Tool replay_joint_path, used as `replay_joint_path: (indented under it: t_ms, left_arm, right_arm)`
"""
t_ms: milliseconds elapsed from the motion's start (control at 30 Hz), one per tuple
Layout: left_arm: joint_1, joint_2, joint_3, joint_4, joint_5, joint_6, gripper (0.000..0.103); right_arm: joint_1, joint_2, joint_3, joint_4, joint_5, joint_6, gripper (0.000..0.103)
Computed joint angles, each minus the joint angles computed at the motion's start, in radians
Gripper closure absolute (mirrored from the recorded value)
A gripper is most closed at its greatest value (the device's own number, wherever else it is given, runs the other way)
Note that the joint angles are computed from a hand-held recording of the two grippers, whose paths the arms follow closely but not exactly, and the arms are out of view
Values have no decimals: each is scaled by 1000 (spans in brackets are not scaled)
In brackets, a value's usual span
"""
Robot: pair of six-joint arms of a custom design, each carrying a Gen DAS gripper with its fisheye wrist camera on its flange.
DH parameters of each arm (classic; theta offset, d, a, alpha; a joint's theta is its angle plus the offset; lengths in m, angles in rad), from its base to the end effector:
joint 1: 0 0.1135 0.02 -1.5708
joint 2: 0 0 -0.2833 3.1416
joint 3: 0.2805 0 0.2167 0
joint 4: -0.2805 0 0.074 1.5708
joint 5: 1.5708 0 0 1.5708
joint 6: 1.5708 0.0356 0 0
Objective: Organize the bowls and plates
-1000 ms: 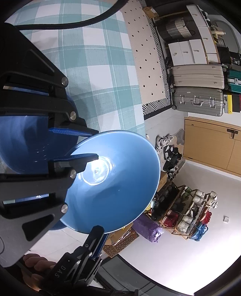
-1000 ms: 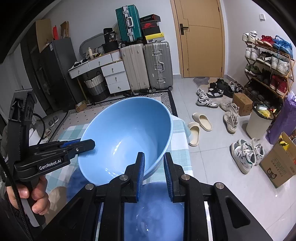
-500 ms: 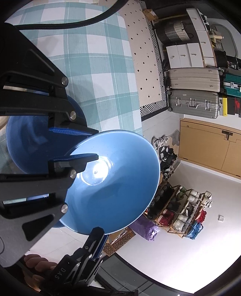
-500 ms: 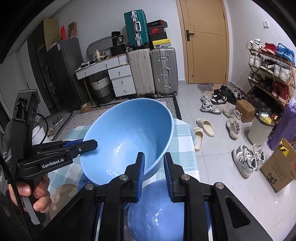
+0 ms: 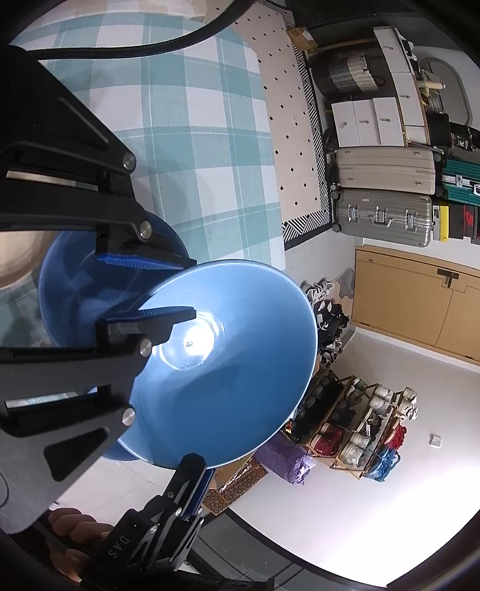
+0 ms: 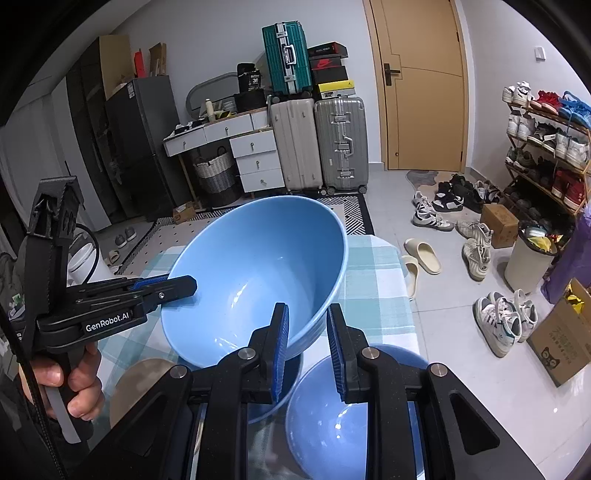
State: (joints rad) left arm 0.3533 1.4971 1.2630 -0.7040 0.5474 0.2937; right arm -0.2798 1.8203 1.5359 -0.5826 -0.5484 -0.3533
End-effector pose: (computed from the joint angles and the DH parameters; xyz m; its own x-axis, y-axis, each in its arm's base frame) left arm 0.2666 0.0786 0.3219 -0.7262 -0.0043 -0.6875 0.2127 0.9495 -0.2306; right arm 0.3648 -0.0855 0.3076 -0.6568 -0.1185 -0.7447 -0.3366 0.9298 0.1490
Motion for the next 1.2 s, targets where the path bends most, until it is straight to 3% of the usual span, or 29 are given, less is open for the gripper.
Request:
replay_joint_path:
  t_ms: [400,1200]
  left_arm:
    - [103,-66,-72,-33,44,81,88]
    - [219,-67,-221,41,53,192,88]
  right_arm:
    - [29,-72,-126,53,-7,5,81]
    - [92,-112,-301,150,26,14,80]
